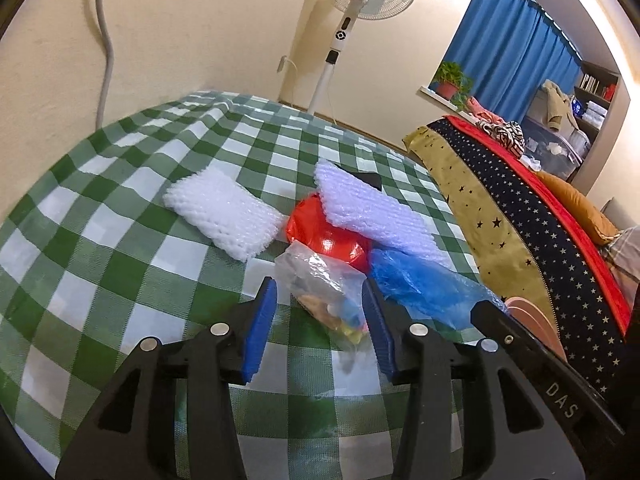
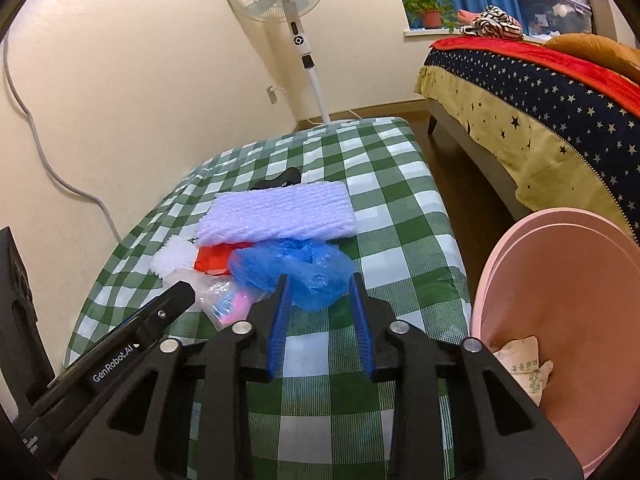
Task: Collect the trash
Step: 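Grasp the clear plastic bag with the left gripper while the right grasps the blue plastic bag, then carry the clear bag with the left gripper while the right carries the blue bag over the bin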
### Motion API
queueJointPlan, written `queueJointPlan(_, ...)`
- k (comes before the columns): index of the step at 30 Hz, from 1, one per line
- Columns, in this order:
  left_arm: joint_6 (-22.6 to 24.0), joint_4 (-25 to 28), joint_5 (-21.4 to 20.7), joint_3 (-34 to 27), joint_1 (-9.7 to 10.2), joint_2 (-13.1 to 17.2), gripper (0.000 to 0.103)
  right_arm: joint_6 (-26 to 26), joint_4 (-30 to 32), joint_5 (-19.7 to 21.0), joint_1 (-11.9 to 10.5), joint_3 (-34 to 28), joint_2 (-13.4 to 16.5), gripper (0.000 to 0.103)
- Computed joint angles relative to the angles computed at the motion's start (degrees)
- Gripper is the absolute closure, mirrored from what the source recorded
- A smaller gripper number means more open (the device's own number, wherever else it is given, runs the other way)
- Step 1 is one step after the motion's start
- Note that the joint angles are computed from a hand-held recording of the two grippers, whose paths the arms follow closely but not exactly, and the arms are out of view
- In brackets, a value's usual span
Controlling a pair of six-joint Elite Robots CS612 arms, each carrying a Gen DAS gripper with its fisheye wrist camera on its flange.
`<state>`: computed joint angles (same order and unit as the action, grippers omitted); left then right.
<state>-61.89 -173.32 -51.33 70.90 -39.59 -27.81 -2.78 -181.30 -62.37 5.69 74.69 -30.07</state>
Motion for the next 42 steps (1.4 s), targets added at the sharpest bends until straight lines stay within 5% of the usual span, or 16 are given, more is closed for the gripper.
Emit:
queueJointPlan(12,0.9,0.4,-2.4,-1.0,0.41,0.5,0.063,-2.5,0.2,1.7,-0.1,0.1,-0.2,0.102)
queueJointPlan(23,2.3,0.7,-3.3,-2.0,0.21,0.8,0.099,-3.0,-1.6,1.7,-0.1,2.0,-1.6,0.103)
queueJointPlan(42,5.3,2.1,1.7,3.3,-2.73,-3.5,0.102,-3.9,-6.3,2.0,-1.4,9.3,-7.1,0.103)
